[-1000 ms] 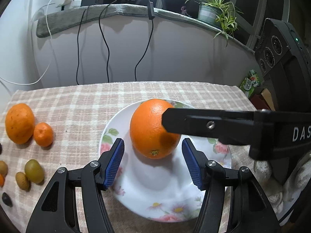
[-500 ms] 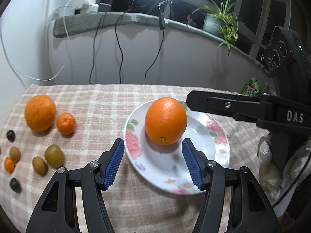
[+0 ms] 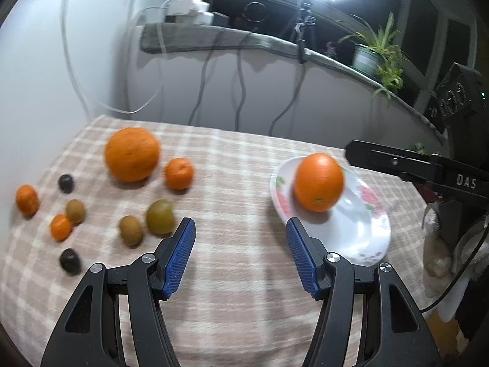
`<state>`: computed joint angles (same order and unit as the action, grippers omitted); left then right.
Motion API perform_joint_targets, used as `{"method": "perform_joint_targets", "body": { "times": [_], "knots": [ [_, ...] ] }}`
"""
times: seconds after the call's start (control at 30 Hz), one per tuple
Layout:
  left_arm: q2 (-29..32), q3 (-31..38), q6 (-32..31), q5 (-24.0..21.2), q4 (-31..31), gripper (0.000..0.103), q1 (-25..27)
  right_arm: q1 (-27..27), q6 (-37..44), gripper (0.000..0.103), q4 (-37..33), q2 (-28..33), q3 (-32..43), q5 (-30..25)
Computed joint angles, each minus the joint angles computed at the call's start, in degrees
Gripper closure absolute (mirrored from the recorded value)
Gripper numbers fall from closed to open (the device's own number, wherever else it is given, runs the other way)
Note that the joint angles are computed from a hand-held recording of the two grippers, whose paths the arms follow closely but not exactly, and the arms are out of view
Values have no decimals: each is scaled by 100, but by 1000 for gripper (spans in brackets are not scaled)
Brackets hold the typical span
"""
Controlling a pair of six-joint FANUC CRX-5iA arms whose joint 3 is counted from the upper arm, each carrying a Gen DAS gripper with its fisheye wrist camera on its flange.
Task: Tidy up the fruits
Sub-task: 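Open the right gripper and withdraw from the plate, then grasp the second large orange with the right gripper and lift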
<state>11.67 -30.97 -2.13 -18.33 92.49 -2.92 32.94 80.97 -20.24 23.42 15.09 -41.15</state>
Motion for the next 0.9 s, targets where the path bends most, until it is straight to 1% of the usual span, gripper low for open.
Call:
{"method": "perform_joint_targets", "body": {
  "times": [0.2,0.27,0.3,0.33,0.37,0.47,0.5,0.53,0.6,0.63,0.73,0.77,0.83,0.9],
  "knots": [
    [41,18,276,157,-178,41,239,87,167,21,-12,265,428,-307],
    [78,55,383,196,-257,34,313,99,193,21,-28,376,598,-423],
    [99,79,466,203,-337,33,363,106,194,21,-47,453,717,-495],
    [122,113,575,215,-448,33,416,133,116,21,-73,461,681,-267],
    [148,152,651,206,-544,33,470,133,102,21,-104,536,804,-339],
    [232,260,684,250,-584,33,539,126,79,15,-280,804,1266,-592],
    [276,328,806,254,-730,33,590,131,76,14,-335,877,1390,-645],
    [335,423,1057,237,-1026,33,674,124,106,14,-418,964,1541,-726],
    [441,582,1431,150,-1426,33,816,113,181,14,-579,1191,1921,-937],
    [507,664,1553,65,-1511,33,882,120,161,14,-587,1301,2101,-1046],
    [662,826,1642,-188,-1387,34,1004,119,75,14,-696,1722,2777,-1437],
    [731,911,1702,-328,-1410,35,1070,101,17,14,-775,1863,3006,-1589],
    [825,1029,1726,-418,-1388,35,1104,32,-96,14,-1033,2223,3589,-1951],
    [954,1214,1924,-560,-1534,35,1181,9,-330,14,-1117,2581,4144,-2259]
  ]
}}
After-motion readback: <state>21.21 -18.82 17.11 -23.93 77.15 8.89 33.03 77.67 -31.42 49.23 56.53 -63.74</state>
